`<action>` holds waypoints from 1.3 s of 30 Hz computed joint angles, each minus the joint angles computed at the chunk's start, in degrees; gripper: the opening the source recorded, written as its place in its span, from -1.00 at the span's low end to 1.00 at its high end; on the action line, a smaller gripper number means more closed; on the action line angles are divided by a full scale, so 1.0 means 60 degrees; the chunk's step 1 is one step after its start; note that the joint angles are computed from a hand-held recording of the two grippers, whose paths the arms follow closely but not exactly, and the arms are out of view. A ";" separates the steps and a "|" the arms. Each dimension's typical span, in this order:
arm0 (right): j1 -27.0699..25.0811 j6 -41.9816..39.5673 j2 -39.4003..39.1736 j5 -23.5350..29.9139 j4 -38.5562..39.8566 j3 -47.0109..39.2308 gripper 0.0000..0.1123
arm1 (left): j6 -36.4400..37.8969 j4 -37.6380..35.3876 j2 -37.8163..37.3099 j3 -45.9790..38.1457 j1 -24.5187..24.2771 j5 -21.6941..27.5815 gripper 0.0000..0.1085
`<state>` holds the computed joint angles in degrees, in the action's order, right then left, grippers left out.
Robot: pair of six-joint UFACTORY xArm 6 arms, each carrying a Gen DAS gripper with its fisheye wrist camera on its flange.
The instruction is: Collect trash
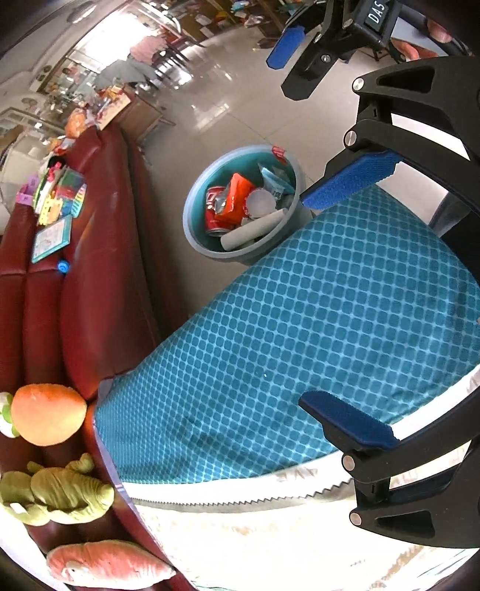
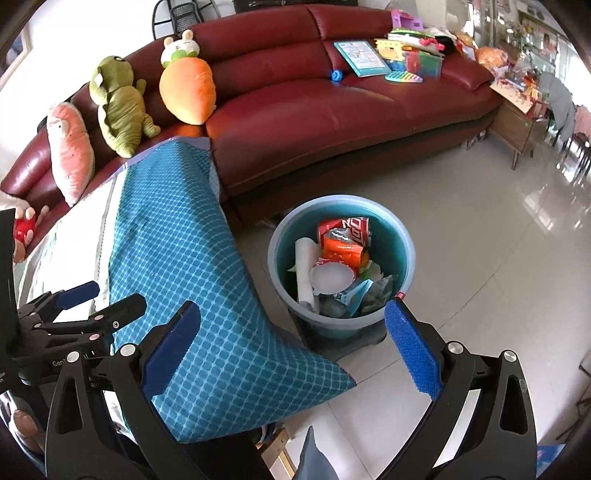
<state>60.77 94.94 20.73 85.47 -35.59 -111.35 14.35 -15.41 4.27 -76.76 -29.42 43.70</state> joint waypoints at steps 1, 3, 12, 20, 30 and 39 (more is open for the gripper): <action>0.0034 -0.0099 0.0120 0.0084 -0.0025 -0.0215 0.71 | 0.0004 -0.0002 -0.0069 0.0080 0.0019 -0.0043 0.82; 0.0096 -0.0223 0.0294 0.0191 -0.0065 -0.0514 0.71 | -0.0014 0.0041 -0.0288 0.0302 0.0046 -0.0129 0.82; 0.0281 -0.0222 0.0416 0.0190 -0.0161 -0.0758 0.71 | 0.0097 -0.0142 -0.0725 0.0732 0.0124 -0.0238 0.82; 0.0198 0.0021 0.0140 -0.0080 -0.0141 -0.0250 0.71 | 0.0248 -0.0226 -0.0800 0.1021 0.0026 -0.0603 0.82; -0.0013 0.0615 -0.0517 -0.0711 -0.0052 0.1023 0.71 | -0.0354 0.0657 -0.0515 0.0981 -0.0196 -0.0800 0.82; -0.0272 0.0911 -0.0947 -0.1328 0.0069 0.1911 0.71 | -0.0811 0.1187 -0.0096 0.0690 -0.0261 -0.0836 0.82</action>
<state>59.14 100.41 15.05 77.50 -35.17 -99.88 9.48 -8.28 3.70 -72.62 -30.99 38.68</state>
